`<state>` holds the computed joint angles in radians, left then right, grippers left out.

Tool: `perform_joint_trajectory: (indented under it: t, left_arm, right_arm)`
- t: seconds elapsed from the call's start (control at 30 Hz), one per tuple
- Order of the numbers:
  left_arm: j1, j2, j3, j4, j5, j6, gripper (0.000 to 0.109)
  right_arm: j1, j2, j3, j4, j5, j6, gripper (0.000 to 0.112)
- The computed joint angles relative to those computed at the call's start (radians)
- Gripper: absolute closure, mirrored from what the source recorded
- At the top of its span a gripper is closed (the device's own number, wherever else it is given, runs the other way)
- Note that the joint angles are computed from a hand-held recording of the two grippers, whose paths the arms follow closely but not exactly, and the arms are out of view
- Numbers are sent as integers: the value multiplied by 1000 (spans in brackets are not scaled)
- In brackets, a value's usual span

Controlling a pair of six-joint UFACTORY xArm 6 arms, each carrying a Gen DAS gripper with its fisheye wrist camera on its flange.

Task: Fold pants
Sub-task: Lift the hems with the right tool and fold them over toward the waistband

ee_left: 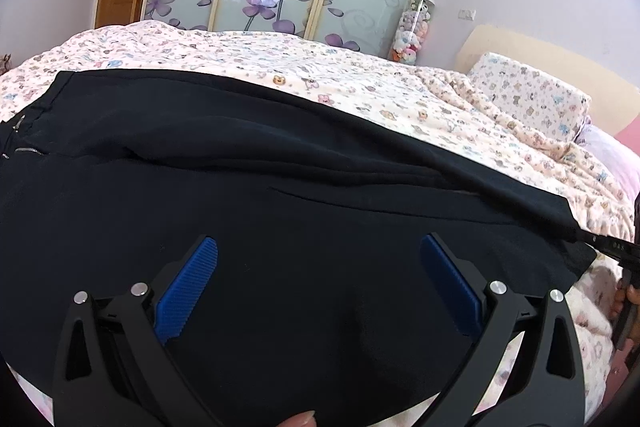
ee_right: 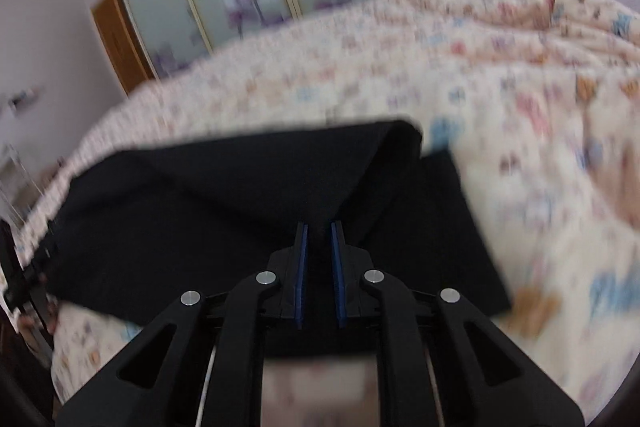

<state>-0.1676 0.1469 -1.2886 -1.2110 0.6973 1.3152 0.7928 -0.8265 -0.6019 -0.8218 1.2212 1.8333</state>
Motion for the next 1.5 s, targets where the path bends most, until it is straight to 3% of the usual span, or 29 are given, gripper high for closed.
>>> perform_joint_trajectory:
  t: [0.03,0.07,0.13,0.17,0.23,0.3,0.4,0.67,0.7,0.73,0.77,0.83,1.0,1.13,1.2,1.3,1.4,1.5]
  left_arm:
    - [1,-5,7,-3,0,6,7]
    - [1,-7,9,0,-3,4,7]
    - [7,-5,7,-1,3,-5,7]
    - [10,-4,7,-2,6,-11,7]
    - [20,2,0,-11,23,-22,7]
    - [28,7,-5,-16,43,-31,7]
    - [35,17,-17,-9,72,-50,7]
    - [63,58,-64,34,179,-115,7]
    - [64,60,-66,34,182,-115,7]
    - [63,58,-63,31,181,-112,7]
    - [64,56,-61,26,181,-106,7]
    - [63,50,-51,16,170,-99,7]
    - [67,57,-59,19,174,-129,7]
    - [69,52,-55,5,173,-117,7]
    - [69,49,-52,-2,170,-111,7]
    - [70,51,-53,-3,172,-115,7]
    - [69,49,-53,-4,168,-115,7]
    - [70,49,-52,-9,175,-112,7]
  right_arm:
    - [15,0,-9,9,12,25,92]
    - [29,-9,-9,10,16,62,71]
    - [88,-42,1,-38,47,214,47]
    - [104,-66,21,-61,35,283,47]
    - [96,-109,73,-111,-59,460,48]
    - [72,-105,104,-154,-144,645,56]
    - [-23,-77,137,-184,-284,844,65]
    - [-157,63,111,-205,-321,1058,66]
    - [-169,74,111,-212,-313,1084,67]
    - [-172,85,102,-197,-291,1076,76]
    - [-166,91,95,-192,-271,1071,93]
    - [-124,85,94,-260,-205,1119,103]
    - [100,90,18,-385,121,1010,106]
    - [280,117,-4,-378,351,1066,106]
    - [289,139,0,-277,339,1104,106]
    - [231,152,41,-176,199,1123,106]
    - [194,172,-5,-133,178,988,105]
    - [216,157,-35,-99,197,961,94]
